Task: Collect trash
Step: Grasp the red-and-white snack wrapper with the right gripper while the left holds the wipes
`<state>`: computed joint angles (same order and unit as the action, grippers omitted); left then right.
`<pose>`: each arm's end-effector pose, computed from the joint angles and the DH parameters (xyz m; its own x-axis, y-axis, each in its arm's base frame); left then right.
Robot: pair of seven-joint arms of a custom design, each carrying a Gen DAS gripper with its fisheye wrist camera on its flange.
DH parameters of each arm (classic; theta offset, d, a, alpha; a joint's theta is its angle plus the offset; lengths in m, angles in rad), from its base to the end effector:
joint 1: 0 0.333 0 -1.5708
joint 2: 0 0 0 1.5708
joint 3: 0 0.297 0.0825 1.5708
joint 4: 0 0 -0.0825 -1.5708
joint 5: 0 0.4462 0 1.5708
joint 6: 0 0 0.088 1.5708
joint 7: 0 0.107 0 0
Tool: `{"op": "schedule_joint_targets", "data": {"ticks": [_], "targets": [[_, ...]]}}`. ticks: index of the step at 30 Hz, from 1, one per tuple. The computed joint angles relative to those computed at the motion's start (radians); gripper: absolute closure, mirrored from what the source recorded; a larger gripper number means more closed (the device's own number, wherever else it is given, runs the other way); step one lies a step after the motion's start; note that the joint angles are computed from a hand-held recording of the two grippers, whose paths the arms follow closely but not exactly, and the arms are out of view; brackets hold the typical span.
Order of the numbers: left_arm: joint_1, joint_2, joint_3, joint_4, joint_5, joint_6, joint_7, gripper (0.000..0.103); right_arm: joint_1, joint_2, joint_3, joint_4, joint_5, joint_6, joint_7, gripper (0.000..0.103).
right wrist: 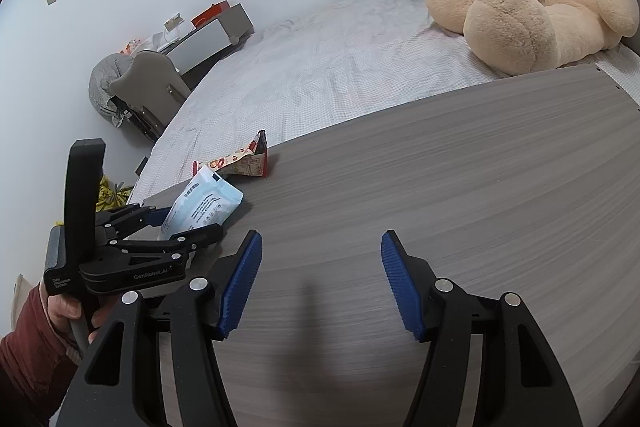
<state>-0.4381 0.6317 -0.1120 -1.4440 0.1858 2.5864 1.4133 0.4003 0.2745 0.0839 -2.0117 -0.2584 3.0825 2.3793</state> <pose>0.6902 -0.4071 0.3324 -0.4625 -0.8864 -0.0190 -0.7649 0.4097 -0.4970 0.5997 0.3360 0.3532 0.0588 -0.9209 -0.3853 -0.7703 0.2036 -0.6043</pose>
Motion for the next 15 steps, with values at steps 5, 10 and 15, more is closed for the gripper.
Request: {"op": "schedule_joint_targets", "data": {"ticks": [5,10,15], "targets": [[-0.011,-0.093,0.008,-0.133,-0.005,0.062,-0.089,0.044,-0.033,0.015,0.049,0.019,0.041,-0.004,-0.062,0.043],[-0.043,-0.204,0.049,-0.277,0.066,0.118,-0.267,0.044,-0.130,0.054,0.171,0.074,0.141,-0.026,-0.246,0.043],[-0.084,-0.323,0.114,-0.398,0.254,0.141,-0.561,0.044,-0.138,0.130,0.197,0.220,0.179,-0.127,-0.455,0.043]]}}
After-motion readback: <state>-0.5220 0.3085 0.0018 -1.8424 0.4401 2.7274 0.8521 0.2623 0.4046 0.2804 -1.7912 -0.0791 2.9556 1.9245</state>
